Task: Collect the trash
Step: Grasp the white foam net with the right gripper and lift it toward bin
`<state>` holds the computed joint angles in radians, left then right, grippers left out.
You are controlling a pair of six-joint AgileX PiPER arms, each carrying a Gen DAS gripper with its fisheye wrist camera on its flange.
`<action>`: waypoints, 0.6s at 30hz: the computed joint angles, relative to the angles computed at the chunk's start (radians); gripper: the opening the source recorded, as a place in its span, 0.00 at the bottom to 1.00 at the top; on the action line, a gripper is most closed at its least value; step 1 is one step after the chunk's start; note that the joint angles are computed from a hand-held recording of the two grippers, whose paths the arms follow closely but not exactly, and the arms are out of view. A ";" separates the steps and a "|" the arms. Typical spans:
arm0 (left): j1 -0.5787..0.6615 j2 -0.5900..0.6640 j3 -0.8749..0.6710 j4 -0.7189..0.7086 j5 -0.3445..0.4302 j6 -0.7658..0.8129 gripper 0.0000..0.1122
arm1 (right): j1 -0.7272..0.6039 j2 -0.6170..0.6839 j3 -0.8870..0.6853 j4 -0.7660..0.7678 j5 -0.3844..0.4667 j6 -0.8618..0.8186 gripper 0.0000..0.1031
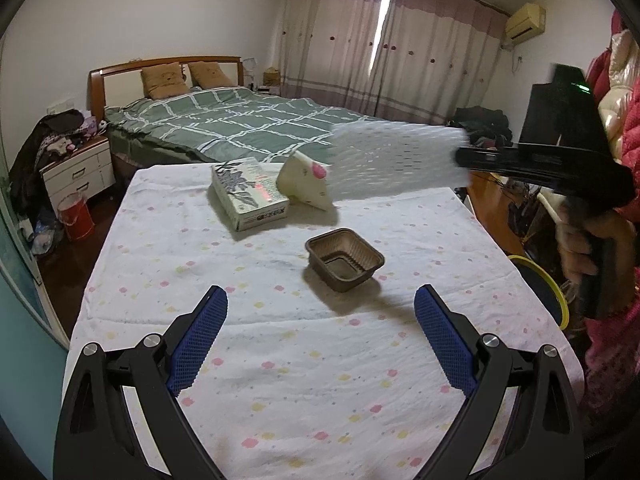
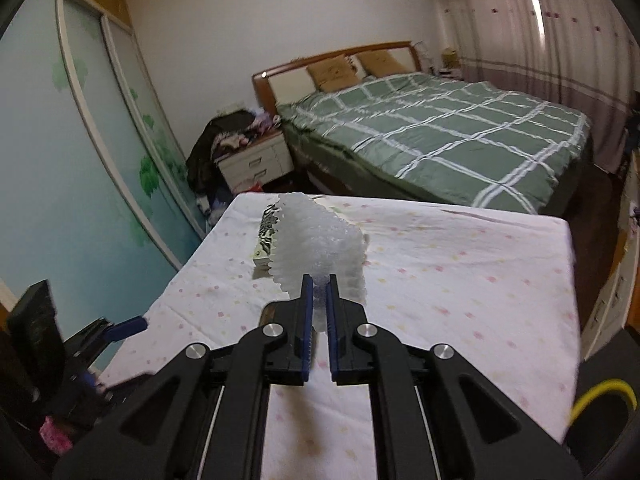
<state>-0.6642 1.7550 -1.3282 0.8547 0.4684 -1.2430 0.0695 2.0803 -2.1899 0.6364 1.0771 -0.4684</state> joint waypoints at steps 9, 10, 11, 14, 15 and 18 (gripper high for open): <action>-0.008 0.120 -0.171 -0.160 0.012 0.217 0.83 | -0.267 -0.337 0.539 0.119 -0.212 -0.148 0.06; -0.009 0.141 -0.202 -0.191 0.018 0.249 0.83 | -0.308 -0.360 0.586 0.116 -0.238 -0.147 0.06; -0.008 0.159 -0.227 -0.218 0.019 0.277 0.83 | -0.339 -0.368 0.610 0.113 -0.248 -0.144 0.06; -0.005 0.219 -0.317 -0.285 0.044 0.363 0.83 | -0.455 -0.364 0.671 0.098 -0.265 -0.126 0.06; -0.003 0.233 -0.339 -0.297 0.052 0.385 0.83 | -0.485 -0.357 0.684 0.088 -0.273 -0.117 0.06; 0.006 0.287 -0.424 -0.359 0.077 0.477 0.83 | -0.563 -0.317 0.705 0.080 -0.285 -0.109 0.06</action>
